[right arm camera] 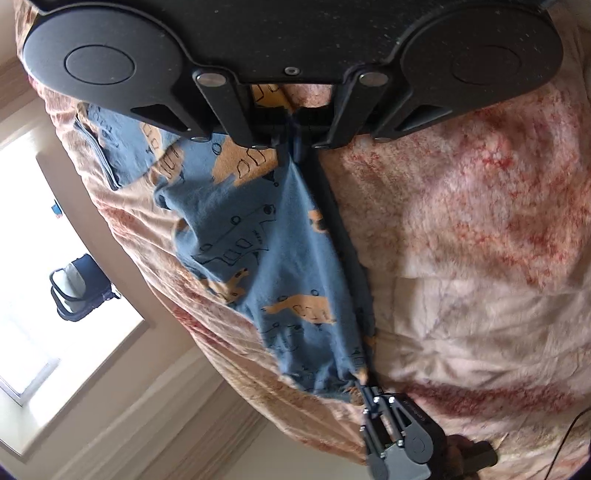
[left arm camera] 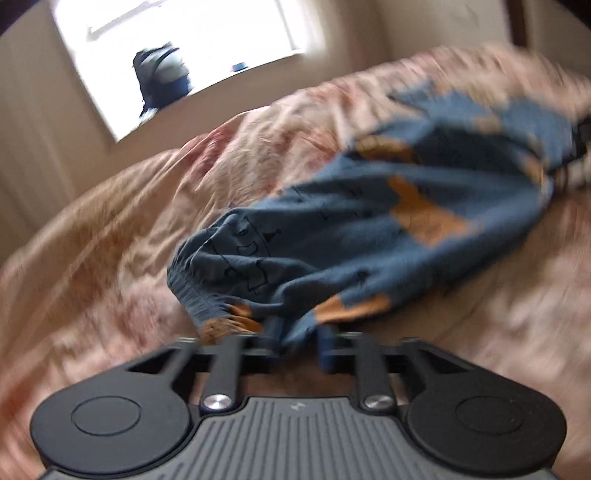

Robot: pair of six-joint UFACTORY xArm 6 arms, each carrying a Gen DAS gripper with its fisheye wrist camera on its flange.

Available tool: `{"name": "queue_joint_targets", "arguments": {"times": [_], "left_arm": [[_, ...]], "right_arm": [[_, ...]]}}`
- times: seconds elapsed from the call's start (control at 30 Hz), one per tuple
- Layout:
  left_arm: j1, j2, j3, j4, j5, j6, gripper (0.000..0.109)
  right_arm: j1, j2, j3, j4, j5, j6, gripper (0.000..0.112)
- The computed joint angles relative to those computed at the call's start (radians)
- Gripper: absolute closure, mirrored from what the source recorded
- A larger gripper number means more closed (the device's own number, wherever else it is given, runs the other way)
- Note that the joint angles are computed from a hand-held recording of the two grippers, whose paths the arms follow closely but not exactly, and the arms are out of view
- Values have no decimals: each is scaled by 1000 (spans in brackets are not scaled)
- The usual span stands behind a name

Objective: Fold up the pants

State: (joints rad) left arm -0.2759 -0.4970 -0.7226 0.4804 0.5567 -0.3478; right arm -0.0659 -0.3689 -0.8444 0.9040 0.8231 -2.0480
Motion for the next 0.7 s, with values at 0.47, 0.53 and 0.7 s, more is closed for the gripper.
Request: {"name": "queue_joint_targets", "arguments": {"times": [0.47,0.53,0.7], "left_arm": [[-184,495,-350,38,-504,-450,6],[-234,573,-414,-139,-507,-331,11],[-299,666,-498,-445,-490,-127,26]], "right_arm": [[-265,171,-175,216,-182,359,10],[-296,245,-266,177,-139,465,10],[-287,494,-631,83,92,663,10]]}}
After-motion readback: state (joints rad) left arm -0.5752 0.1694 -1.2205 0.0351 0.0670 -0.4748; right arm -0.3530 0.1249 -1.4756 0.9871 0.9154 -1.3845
